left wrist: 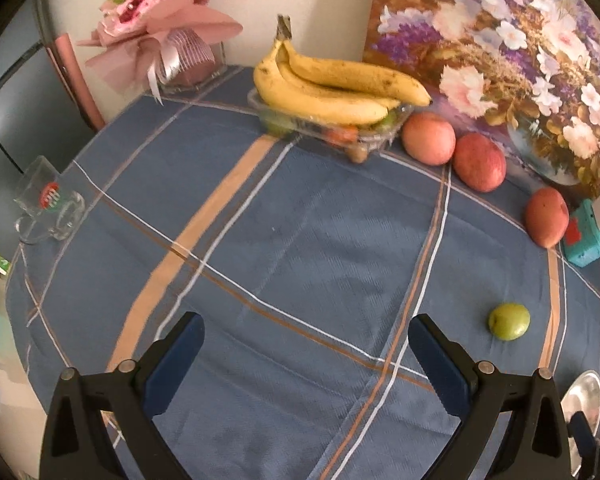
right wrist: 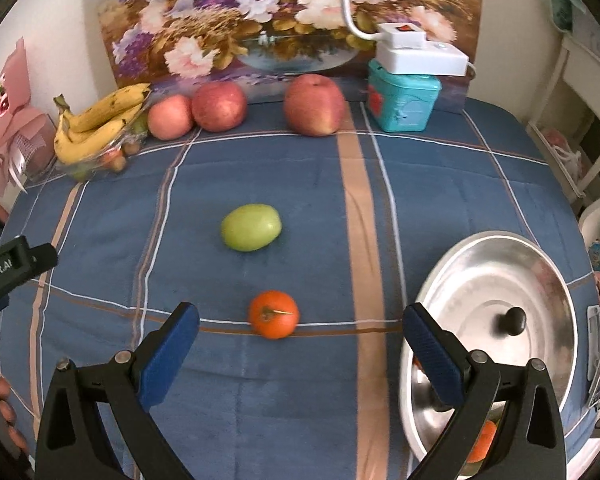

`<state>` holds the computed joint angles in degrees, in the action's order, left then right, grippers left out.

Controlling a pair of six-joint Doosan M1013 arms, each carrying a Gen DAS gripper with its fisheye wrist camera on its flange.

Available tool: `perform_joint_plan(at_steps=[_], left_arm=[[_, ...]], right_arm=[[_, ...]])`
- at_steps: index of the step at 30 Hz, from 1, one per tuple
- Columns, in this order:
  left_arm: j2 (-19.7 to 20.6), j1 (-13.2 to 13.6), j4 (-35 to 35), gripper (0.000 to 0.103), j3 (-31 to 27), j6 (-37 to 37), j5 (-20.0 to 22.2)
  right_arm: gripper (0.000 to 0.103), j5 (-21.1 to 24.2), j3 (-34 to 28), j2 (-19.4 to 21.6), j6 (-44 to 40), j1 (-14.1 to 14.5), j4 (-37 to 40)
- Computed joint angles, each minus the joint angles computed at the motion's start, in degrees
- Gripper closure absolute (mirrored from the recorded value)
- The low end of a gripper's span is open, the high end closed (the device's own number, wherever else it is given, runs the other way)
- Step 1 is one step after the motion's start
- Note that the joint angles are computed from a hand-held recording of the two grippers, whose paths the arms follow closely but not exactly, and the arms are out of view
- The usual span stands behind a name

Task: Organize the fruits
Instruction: 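Move both open tools back toward the last tangerine and green pear, then grasp the small green pear with the left tool while the right tool grasps the last tangerine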

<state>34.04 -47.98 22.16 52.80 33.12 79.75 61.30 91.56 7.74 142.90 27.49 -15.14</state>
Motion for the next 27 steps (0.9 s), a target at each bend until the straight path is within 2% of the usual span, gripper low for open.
perform_joint_plan(at_steps=[7,16,21,22,24,26,27], left_arm=[[1.3,0.0,-1.7,0.0,-0.8,2.7,0.8],[4.3,0.5,-7.5,0.0,-2.9,7.2,3.0],[5.2,0.5,-8.6,0.0,-3.9,8.2,3.3],[5.2,0.5,-8.7,0.0,-4.1,8.2,3.3],[5.3,0.5,-9.2,0.0,-4.2,8.2,3.1],[5.3,0.6,-9.5,0.0,-4.0,8.0,2.6],[5.2,0.6,-9.7,0.0,-4.0,7.9,2.4]], right_arm=[[0.002,1.1,-0.8,1.4,-1.5,0.1,1.2],[0.002,-0.7,0.3,2.8,-4.5,-1.5,6.8],[0.003,-0.8,0.4,3.5,-3.9,-1.6,6.5],[0.006,-0.8,0.5,3.5,-3.6,-1.6,6.5],[0.019,-1.0,0.6,3.5,-3.6,-1.7,6.8],[0.039,-1.2,0.8,3.5,-3.8,-1.8,7.2],[0.044,-1.2,0.8,3.6,-3.8,-1.7,7.3]])
